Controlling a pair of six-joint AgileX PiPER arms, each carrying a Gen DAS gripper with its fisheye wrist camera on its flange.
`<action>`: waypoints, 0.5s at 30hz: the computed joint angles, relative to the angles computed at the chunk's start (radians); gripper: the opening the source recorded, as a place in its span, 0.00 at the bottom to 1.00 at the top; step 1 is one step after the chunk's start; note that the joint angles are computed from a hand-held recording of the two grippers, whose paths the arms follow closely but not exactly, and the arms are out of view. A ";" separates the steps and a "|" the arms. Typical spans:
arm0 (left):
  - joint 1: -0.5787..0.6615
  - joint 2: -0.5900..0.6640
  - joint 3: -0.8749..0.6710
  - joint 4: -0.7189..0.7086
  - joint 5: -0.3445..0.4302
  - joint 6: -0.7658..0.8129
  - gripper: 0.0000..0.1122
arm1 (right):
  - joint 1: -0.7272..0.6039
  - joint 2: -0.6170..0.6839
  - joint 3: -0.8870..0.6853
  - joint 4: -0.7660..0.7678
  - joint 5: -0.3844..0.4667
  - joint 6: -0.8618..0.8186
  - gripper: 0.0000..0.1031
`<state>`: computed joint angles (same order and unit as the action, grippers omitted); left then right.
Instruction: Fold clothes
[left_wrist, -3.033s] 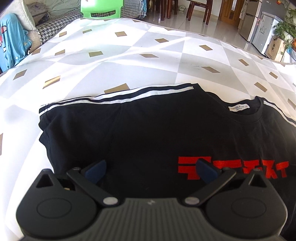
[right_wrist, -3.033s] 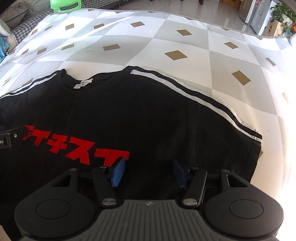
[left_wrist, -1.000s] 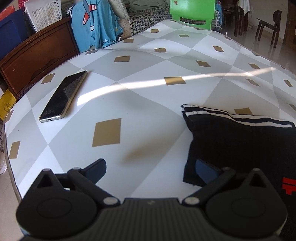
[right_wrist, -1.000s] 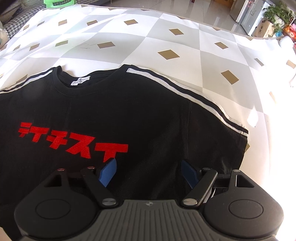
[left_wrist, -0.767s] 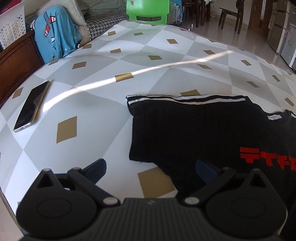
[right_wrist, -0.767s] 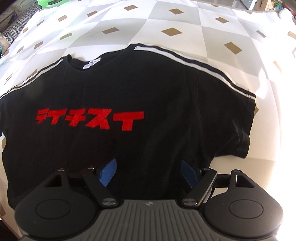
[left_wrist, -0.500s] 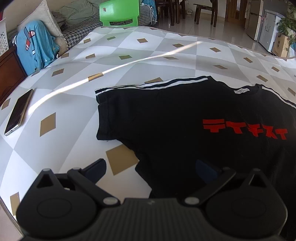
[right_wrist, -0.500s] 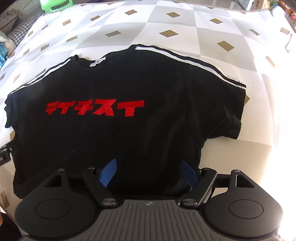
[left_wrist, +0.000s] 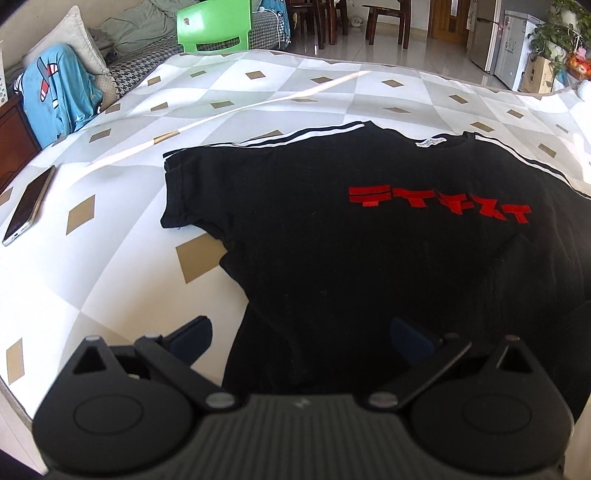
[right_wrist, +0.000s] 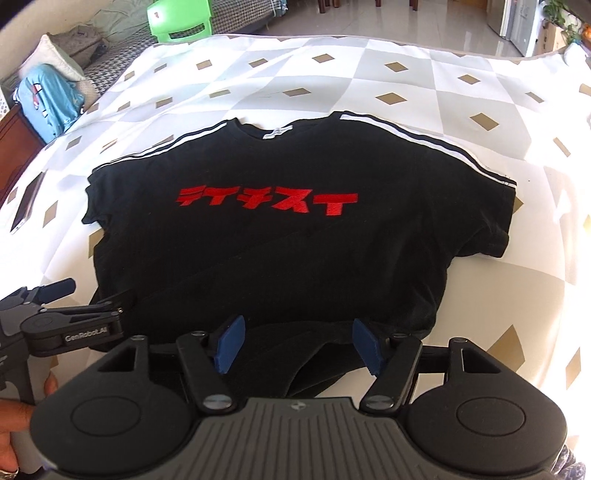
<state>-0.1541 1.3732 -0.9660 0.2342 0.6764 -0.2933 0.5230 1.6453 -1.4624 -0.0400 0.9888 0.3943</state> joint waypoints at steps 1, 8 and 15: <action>-0.006 -0.004 0.006 0.018 -0.002 -0.015 0.92 | 0.008 -0.007 0.013 0.012 -0.010 -0.008 0.59; -0.034 -0.019 0.041 0.126 -0.004 -0.128 0.92 | 0.095 0.008 0.055 0.009 -0.041 -0.040 0.59; -0.069 -0.022 0.063 0.184 -0.005 -0.188 0.92 | 0.143 0.059 0.066 -0.017 -0.046 -0.048 0.60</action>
